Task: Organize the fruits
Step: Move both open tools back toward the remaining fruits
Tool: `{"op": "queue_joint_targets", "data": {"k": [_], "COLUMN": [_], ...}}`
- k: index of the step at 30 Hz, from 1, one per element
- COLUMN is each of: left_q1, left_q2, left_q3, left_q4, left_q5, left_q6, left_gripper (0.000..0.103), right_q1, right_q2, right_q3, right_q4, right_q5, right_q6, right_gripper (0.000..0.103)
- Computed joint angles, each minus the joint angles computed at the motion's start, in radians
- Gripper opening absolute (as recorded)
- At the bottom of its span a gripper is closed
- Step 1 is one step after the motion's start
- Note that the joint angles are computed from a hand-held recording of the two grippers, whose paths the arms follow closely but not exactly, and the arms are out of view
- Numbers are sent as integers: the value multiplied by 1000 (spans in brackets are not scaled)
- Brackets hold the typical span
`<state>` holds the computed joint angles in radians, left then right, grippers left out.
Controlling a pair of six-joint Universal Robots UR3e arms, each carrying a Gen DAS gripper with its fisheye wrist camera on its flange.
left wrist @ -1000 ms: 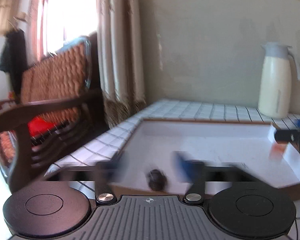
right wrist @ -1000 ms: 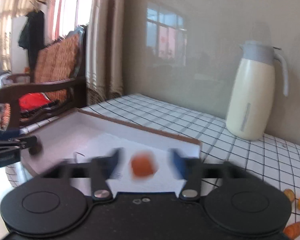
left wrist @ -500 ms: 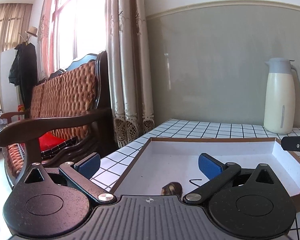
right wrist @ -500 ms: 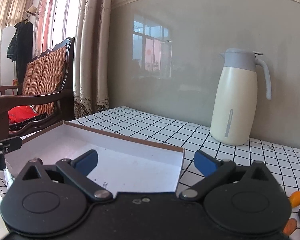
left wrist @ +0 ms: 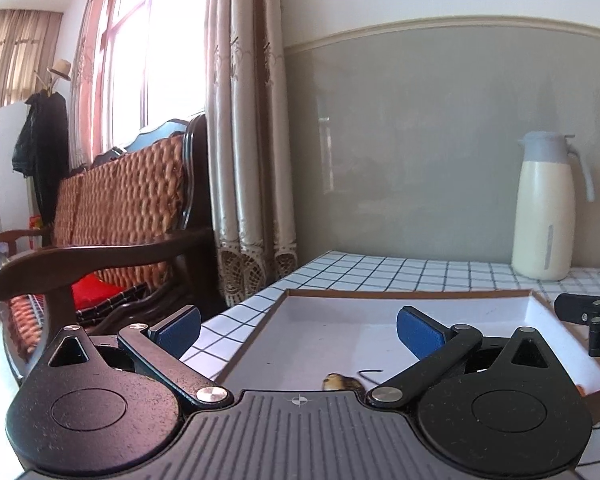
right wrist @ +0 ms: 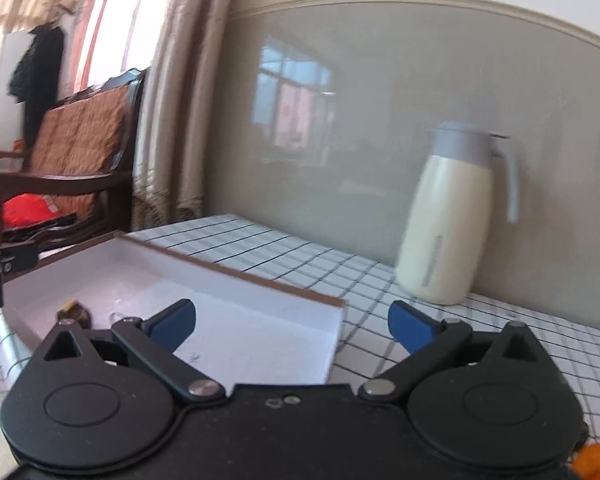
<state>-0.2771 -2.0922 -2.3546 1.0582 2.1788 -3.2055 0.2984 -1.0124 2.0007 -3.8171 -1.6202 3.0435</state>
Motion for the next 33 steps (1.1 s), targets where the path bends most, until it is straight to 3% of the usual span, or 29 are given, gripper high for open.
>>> {"op": "queue_joint_targets", "data": {"k": [2, 9, 14, 20, 25, 29, 33], "left_q1": [-13, -87, -141, -217, -228, -273, -304], "left_q2": [15, -8, -35, -92, -86, -118, -145], "left_q3": [0, 39, 99, 212, 230, 291, 347], "left_q4": [-17, -7, -25, -49, -85, -118, -151], "left_q5": [-10, 0, 32, 63, -47, -29, -32], "left_q6": [-19, -24, -45, -20, -24, -2, 2], "left_gripper": [103, 103, 103, 103, 103, 103, 103], "right_q1": [-5, -97, -131, -204, -272, -345, -445], "right_q2": [-22, -70, -72, -154, -222, -240, -270], "right_q3": [20, 161, 224, 337, 490, 589, 654], "right_q4": [15, -127, -223, -210, -268, -371, -356], "right_q5": [-26, 34, -18, 12, 45, 60, 107], "right_q6": [23, 56, 37, 6, -2, 5, -25], "right_gripper": [97, 97, 97, 97, 97, 97, 97]}}
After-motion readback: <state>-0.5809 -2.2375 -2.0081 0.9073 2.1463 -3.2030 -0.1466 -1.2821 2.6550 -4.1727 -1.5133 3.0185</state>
